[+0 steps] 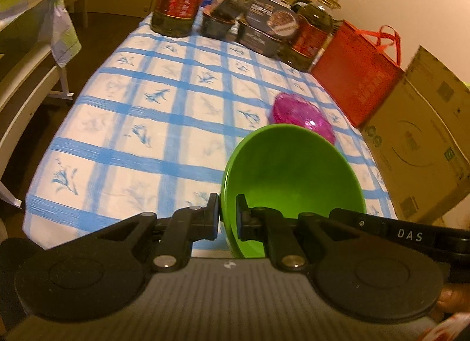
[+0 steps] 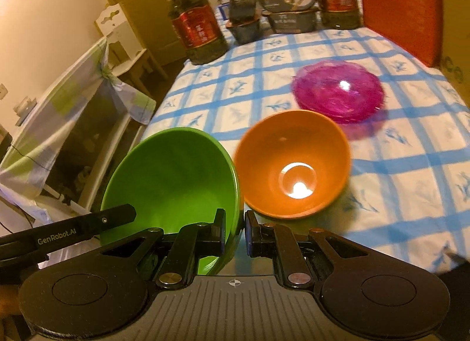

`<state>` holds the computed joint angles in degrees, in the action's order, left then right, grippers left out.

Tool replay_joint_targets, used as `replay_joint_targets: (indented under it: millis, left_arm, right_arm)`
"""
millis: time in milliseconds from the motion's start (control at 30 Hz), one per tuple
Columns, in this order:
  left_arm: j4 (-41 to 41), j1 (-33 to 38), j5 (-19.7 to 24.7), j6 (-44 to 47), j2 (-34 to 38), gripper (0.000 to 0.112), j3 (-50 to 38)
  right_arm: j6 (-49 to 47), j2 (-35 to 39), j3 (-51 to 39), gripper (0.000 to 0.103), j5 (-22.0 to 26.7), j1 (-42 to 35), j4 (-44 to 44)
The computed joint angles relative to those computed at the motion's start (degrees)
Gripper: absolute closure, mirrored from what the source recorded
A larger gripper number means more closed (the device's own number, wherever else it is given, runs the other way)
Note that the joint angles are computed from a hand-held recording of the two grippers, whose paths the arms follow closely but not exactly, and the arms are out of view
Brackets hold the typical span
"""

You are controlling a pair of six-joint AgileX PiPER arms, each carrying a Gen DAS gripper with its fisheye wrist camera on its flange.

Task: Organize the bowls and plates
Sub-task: 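Carry the small green bowl with the left tool to the orange bowl, then lower the small green bowl into the orange bowl with the left tool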

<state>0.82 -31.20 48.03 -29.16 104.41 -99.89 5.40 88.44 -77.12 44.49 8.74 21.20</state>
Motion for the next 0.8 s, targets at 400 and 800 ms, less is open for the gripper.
replay_joint_targets:
  millis: [400,800]
  left_arm:
    - [0.37,-4.13,3.16,0.55,3.96,0.103,-5.73]
    - [-1.24,-4.36,4.64,2.51,7.69,0.103,-10.6]
  right_arm:
    - [-3.34,-5.16,6.72,0.09,0.64,-6.28,3.51]
    - [-3.64,-5.15,7.02,0.09,0.89,-8.47,3.75]
